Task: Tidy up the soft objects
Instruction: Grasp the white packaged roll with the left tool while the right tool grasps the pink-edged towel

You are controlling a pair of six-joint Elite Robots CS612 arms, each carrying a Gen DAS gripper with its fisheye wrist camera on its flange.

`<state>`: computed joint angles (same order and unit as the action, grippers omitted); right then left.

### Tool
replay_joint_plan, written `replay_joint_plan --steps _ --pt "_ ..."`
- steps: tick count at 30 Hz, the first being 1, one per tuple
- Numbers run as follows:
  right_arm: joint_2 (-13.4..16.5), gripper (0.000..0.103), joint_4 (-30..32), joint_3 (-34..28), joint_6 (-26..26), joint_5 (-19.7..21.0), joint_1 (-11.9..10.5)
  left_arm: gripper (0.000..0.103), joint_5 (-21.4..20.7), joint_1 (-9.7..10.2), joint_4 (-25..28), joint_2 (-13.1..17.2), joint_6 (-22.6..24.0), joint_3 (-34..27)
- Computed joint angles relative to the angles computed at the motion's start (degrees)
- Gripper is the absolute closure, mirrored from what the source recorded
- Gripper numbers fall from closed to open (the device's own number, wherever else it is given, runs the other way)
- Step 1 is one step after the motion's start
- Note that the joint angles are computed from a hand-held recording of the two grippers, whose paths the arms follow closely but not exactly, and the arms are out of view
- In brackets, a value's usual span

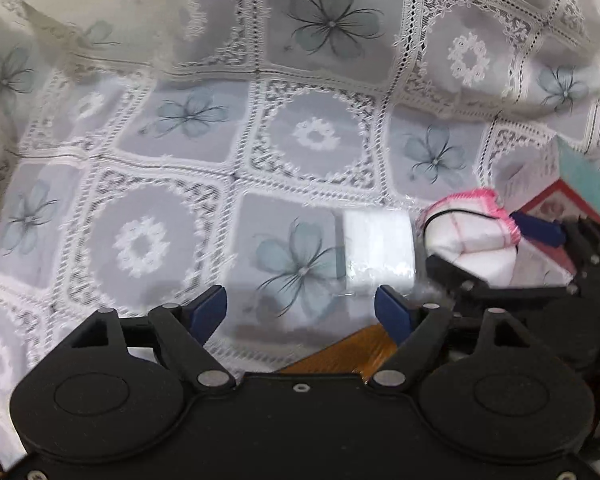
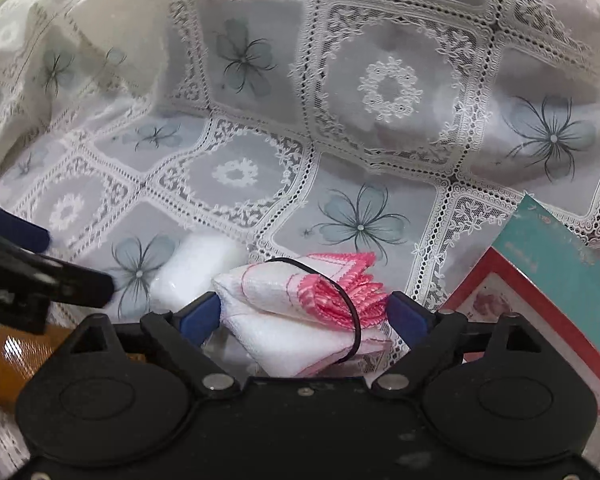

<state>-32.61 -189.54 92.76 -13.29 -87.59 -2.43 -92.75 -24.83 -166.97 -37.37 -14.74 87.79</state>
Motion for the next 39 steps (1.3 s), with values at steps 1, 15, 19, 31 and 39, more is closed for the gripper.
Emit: replay_joint_plan --steps 1,15,19,31,39 --pt "-0.1 0.013 0.3 0.0 0.2 0.6 -0.2 0.025 -0.9 0.16 0.5 0.4 -0.3 -0.8" --pt "-1.2 0.008 -0.6 2.3 -3.9 7.5 -2.3 0.024 0.8 -0.05 3.3 2.8 -0.4 -5.0" --pt "-0.8 0.007 1.1 1.2 -3.7 7.6 -2.2 0.024 1.3 0.16 3.0 2.7 -0.7 -4.7" --pt "-0.7 0.025 0.3 1.5 -4.8 8.0 -1.6 0.024 1.7 -0.06 2.2 2.9 0.0 -4.6" --pt "-2.1 0.032 -5.5 4.5 3.6 5.6 -2.9 0.018 2.3 -1.47 -0.5 3.4 3.3 -4.1"
